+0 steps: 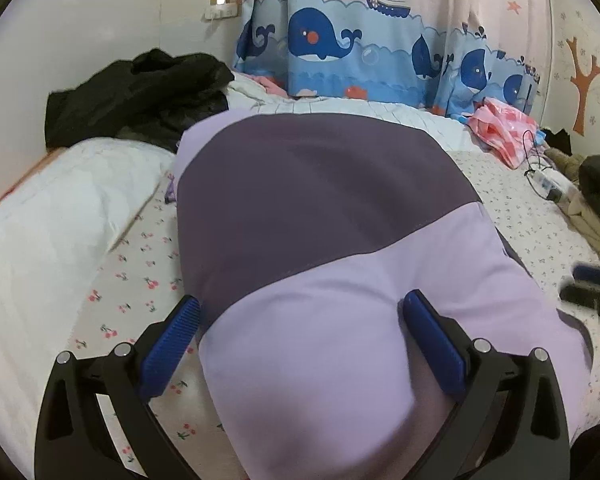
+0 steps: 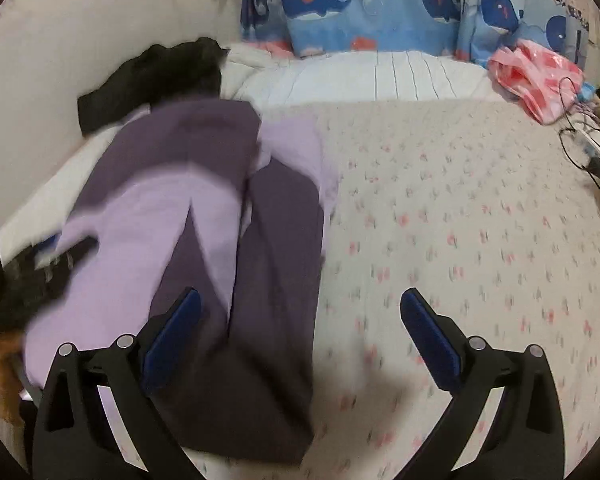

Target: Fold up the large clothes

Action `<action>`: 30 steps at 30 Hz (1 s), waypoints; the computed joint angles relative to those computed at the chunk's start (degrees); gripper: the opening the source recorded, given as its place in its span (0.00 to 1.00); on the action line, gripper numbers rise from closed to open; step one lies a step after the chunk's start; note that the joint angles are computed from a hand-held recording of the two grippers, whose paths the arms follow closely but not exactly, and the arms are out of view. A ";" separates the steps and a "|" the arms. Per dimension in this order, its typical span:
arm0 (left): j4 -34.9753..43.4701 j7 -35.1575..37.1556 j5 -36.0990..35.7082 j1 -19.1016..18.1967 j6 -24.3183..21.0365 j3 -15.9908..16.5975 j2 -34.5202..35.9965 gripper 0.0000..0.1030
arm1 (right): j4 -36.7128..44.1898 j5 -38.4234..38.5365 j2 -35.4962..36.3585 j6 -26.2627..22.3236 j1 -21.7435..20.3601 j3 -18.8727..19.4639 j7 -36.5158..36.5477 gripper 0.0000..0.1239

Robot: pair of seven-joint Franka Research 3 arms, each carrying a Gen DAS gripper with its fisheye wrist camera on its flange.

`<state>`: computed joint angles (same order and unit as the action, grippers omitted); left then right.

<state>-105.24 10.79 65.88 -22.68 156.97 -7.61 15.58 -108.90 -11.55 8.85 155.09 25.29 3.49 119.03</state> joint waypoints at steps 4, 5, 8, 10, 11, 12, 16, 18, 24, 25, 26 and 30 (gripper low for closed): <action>0.52 1.41 1.61 -1.51 -2.83 -0.37 -0.29 0.95 | -0.07 12.76 2.31 -2.18 -2.61 2.40 -6.08 0.78; 0.49 0.74 3.34 -2.44 -5.06 -0.38 -0.63 0.95 | -0.57 13.71 1.51 -1.76 -2.61 2.12 -6.42 0.78; -0.07 -0.82 5.89 -2.94 -7.87 -1.02 -1.67 0.94 | -1.18 5.06 -1.24 0.59 -0.14 -0.18 -0.78 0.78; -0.49 -1.54 5.33 -2.22 -7.58 -1.51 -2.16 0.94 | -3.21 -1.32 -3.61 6.80 0.80 -0.80 4.70 0.78; -0.71 -1.66 4.54 -1.70 -6.96 -1.71 -2.36 0.94 | -3.99 -3.79 -4.43 8.78 0.80 -0.89 6.91 0.78; -0.82 -1.64 3.89 -1.28 -6.45 -1.85 -2.45 0.94 | -4.38 -6.96 -4.73 12.14 0.95 -0.89 9.84 0.78; -1.13 -2.90 4.52 -1.25 -6.95 -2.08 -2.75 0.94 | 1.78 -2.57 1.02 2.27 0.96 1.86 1.29 0.78; -1.28 -2.33 3.68 -1.07 -6.87 -2.46 -2.79 0.94 | 0.78 7.82 2.82 2.58 -0.91 3.93 -4.20 0.78; -1.34 -2.38 5.09 -1.65 -7.83 -2.59 -3.01 0.94 | -1.56 10.90 -0.42 7.89 0.73 1.29 -4.74 0.78; -1.36 -2.52 4.99 -1.57 -7.83 -2.66 -3.07 0.94 | -1.64 9.20 -0.69 9.28 1.20 0.68 -3.17 0.78; -1.48 -2.62 4.59 -1.38 -7.47 -2.73 -3.16 0.94 | -1.01 8.48 -0.57 9.95 1.22 0.37 -2.50 0.78; -1.51 -2.56 4.07 -1.12 -7.08 -2.81 -3.21 0.94 | 9.79 7.62 5.83 7.72 1.06 -0.62 -3.34 0.78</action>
